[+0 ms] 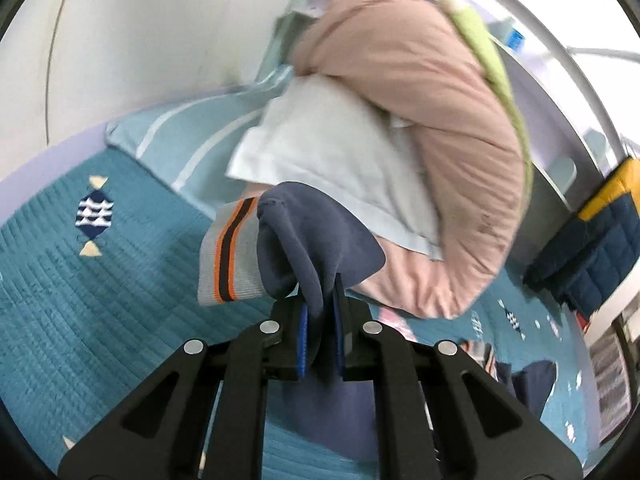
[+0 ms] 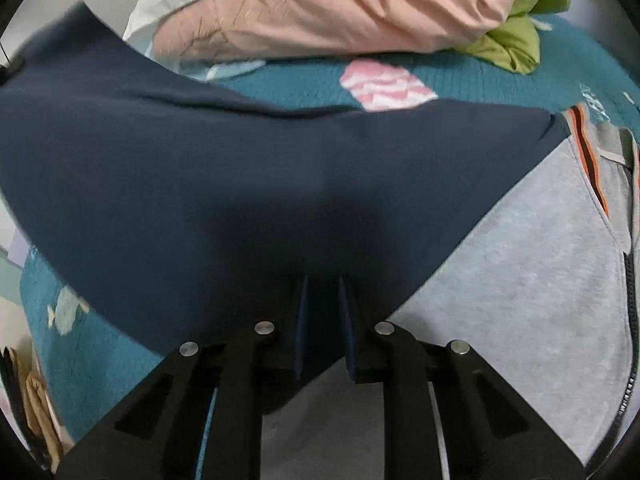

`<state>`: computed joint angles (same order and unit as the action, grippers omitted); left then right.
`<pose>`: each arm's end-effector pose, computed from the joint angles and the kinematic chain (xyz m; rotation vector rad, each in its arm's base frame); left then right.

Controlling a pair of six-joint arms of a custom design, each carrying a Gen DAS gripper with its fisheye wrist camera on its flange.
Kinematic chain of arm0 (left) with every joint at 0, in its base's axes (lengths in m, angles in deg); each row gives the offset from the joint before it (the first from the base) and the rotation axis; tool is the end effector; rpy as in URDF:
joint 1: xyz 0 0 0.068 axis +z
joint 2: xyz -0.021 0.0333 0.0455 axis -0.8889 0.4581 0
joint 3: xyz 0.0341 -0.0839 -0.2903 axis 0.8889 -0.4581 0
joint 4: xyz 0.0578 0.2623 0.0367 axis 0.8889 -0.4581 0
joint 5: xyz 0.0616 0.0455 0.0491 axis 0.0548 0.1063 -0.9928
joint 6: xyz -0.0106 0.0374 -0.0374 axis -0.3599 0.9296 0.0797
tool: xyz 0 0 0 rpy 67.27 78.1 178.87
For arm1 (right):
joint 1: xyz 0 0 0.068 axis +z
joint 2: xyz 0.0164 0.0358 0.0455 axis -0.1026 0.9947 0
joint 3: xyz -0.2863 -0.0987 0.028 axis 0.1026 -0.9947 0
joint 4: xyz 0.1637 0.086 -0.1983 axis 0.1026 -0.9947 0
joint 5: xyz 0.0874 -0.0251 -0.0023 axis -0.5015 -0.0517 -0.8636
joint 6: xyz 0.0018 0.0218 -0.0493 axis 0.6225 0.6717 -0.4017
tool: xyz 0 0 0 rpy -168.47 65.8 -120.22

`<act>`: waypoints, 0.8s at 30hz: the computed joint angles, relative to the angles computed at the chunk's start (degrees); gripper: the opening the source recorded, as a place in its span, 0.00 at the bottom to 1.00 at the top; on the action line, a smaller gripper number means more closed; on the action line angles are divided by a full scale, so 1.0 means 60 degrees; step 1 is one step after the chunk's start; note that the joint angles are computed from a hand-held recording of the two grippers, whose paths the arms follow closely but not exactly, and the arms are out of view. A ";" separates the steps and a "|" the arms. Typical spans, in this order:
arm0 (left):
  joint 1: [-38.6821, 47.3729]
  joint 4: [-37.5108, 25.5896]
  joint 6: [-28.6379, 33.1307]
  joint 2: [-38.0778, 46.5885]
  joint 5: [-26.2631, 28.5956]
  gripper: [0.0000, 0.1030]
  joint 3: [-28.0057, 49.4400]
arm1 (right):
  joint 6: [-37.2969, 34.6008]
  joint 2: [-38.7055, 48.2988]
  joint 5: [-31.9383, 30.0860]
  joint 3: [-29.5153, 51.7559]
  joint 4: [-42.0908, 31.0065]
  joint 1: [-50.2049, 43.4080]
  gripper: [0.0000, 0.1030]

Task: Fold large clothes
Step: 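Fold the held sleeve across the jacket body while the right tool grasps the other cuff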

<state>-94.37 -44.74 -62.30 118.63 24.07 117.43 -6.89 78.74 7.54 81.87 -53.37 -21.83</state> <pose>0.1239 -0.0591 0.2685 -0.4976 2.1413 -0.2900 0.1869 -0.0352 0.1161 -0.4276 2.6959 0.5700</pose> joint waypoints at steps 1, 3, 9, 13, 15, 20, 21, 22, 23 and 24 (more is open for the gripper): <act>-0.0948 -0.0224 -0.0439 0.0524 -0.0860 0.09 0.0374 | -0.0364 0.0228 -0.0444 0.0337 -0.0614 -0.0448 0.15; -0.2753 -0.0367 -0.1361 0.1980 -0.2200 0.09 0.1311 | -0.1939 0.0730 -0.1445 0.1272 -0.2530 -0.2001 0.15; -0.5436 -0.0288 -0.2290 0.6817 -0.3708 0.09 0.4612 | -0.6974 0.2560 -0.1496 0.4755 -0.6359 -0.7024 0.17; -0.5761 0.0830 -0.2042 0.9742 -0.2876 0.09 0.6575 | -0.7416 0.4441 -0.1185 0.7491 -0.6391 -0.8844 0.17; -0.5899 0.0689 -0.1853 1.1513 -0.2565 0.09 0.8105 | -0.7079 0.5398 -0.1030 0.8778 -0.6212 -0.9372 0.17; -0.6033 -0.0063 -0.1736 1.4923 -0.1155 0.10 1.1242 | -0.5673 0.7948 -0.0761 1.2353 -0.6203 -1.0240 0.17; -0.6067 -0.0288 -0.1729 1.5395 -0.0945 0.10 1.1717 | -0.5469 0.8240 -0.0753 1.2747 -0.6181 -1.0300 0.17; -0.6091 -0.0725 -0.1700 1.6044 -0.0662 0.10 1.2473 | -0.5216 0.8702 -0.0777 1.3444 -0.6288 -1.0361 0.17; -0.6113 -0.0895 -0.1718 1.6315 -0.0493 0.11 1.2749 | -0.4927 0.9096 -0.0779 1.4042 -0.6323 -1.0381 0.17; -0.6174 -0.1043 -0.1724 1.6612 -0.0464 0.12 1.3070 | -0.4642 0.9554 -0.0802 1.4789 -0.6523 -1.0410 0.17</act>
